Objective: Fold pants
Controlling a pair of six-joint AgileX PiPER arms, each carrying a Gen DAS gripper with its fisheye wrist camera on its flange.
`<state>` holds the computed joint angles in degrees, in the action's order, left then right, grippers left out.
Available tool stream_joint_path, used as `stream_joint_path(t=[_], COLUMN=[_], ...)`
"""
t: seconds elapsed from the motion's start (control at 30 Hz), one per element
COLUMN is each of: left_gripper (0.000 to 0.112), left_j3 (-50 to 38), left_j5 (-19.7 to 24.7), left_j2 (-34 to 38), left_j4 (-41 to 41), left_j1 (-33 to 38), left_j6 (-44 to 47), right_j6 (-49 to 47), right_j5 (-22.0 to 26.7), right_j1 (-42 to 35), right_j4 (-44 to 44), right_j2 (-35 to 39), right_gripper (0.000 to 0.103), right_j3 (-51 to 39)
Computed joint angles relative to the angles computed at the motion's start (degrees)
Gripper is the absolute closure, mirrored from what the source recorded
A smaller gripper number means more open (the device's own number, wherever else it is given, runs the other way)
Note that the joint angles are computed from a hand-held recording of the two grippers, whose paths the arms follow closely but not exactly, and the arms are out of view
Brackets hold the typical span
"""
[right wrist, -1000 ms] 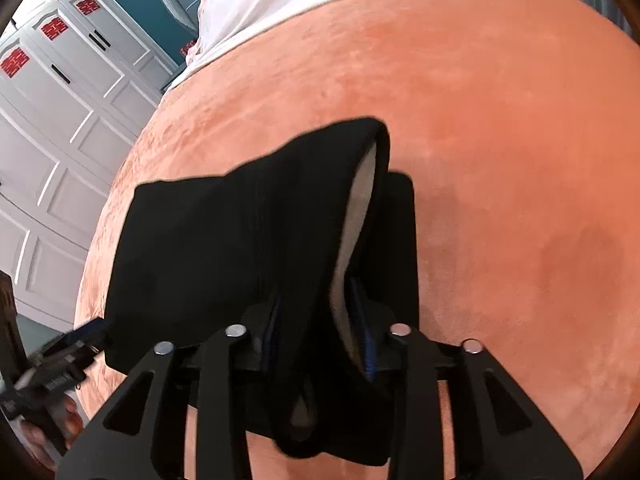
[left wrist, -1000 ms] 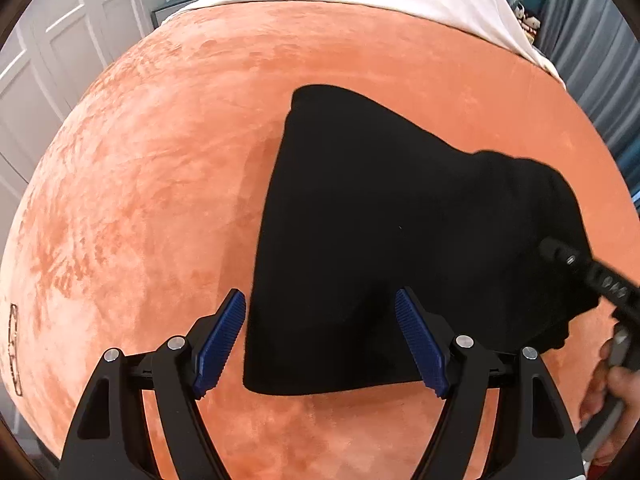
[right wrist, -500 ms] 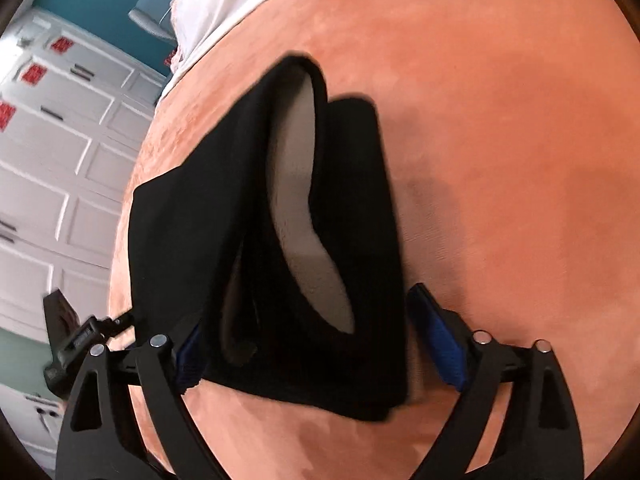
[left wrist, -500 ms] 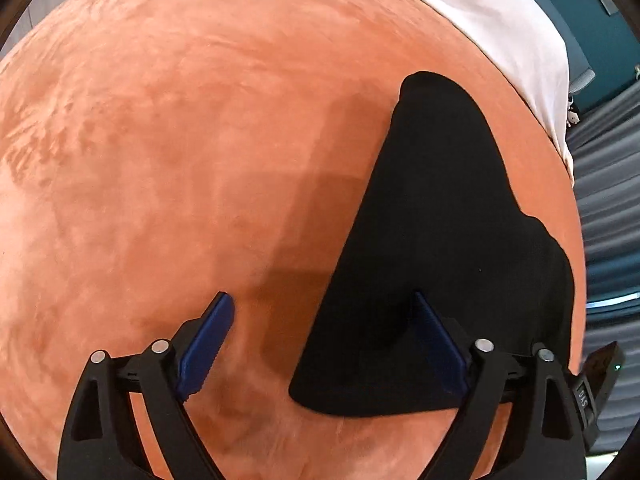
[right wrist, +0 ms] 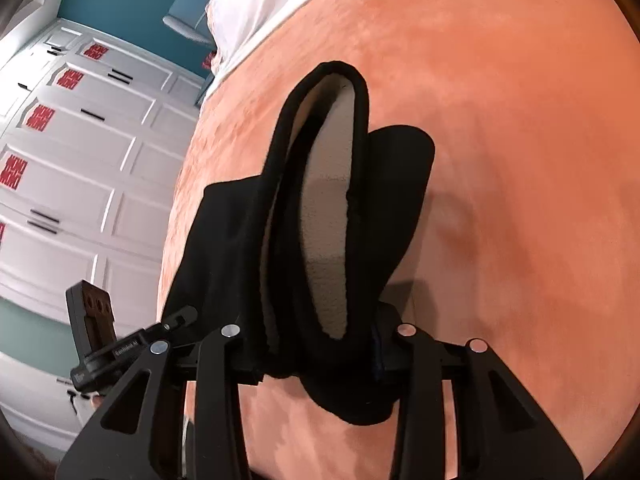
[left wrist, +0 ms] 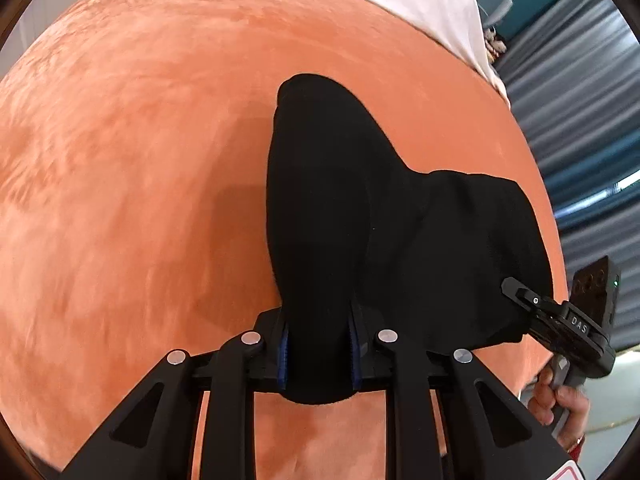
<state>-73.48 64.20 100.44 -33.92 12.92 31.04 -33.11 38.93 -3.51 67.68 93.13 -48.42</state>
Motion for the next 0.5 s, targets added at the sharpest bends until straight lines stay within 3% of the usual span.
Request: stream_joint_path(t=[0.07, 0.13, 0.23, 0.3, 0.37, 0.43, 0.5], left_gripper=[0.089, 0.082, 0.081, 0.081, 0.082, 0.082, 0.07], left_j3=[4.5, 9.7, 9.1, 6.9, 6.1, 5.6, 4.0], left_j5=[-1.3, -7.6, -7.4, -8.0, -14.0, -19.1, -20.6], left_j2=[-2.3, -4.6, -6.4, -9.0, -12.9, -14.5, -13.3], left_j4=[2.3, 6.2, 6.0, 8.2, 15.3, 21.2, 25.8], left_j1=[0.1, -2.3, -2.1, -3.5, -8.3, -13.2, -17.2], left_j6=[-0.5, -2.3, -3.8, -7.2, -13.9, -18.8, -22.6], right_j6=[0.0, -1.2, -7.4, -7.0, -4.6, -1.8, -0.6], right_j5=[-1.6, -4.5, -2.8, -6.4, -9.1, -10.2, -11.9], right_j1=[1.5, 2.9, -3.3, -5.2, -5.7, -4.5, -2.6], right_j4=[-2.2, -2.6, 5.6, 4.2, -1.5, -8.4, -12.5], right_j2=[-3.7, -3.3, -6.7, -12.8, -15.4, -12.1, -8.0], right_gripper=[0.064, 0.05, 0.05, 0.05, 0.063, 0.083, 0.087], right_j3=[5.7, 9.3, 13.6, 14.3, 12.1, 7.2, 4.4])
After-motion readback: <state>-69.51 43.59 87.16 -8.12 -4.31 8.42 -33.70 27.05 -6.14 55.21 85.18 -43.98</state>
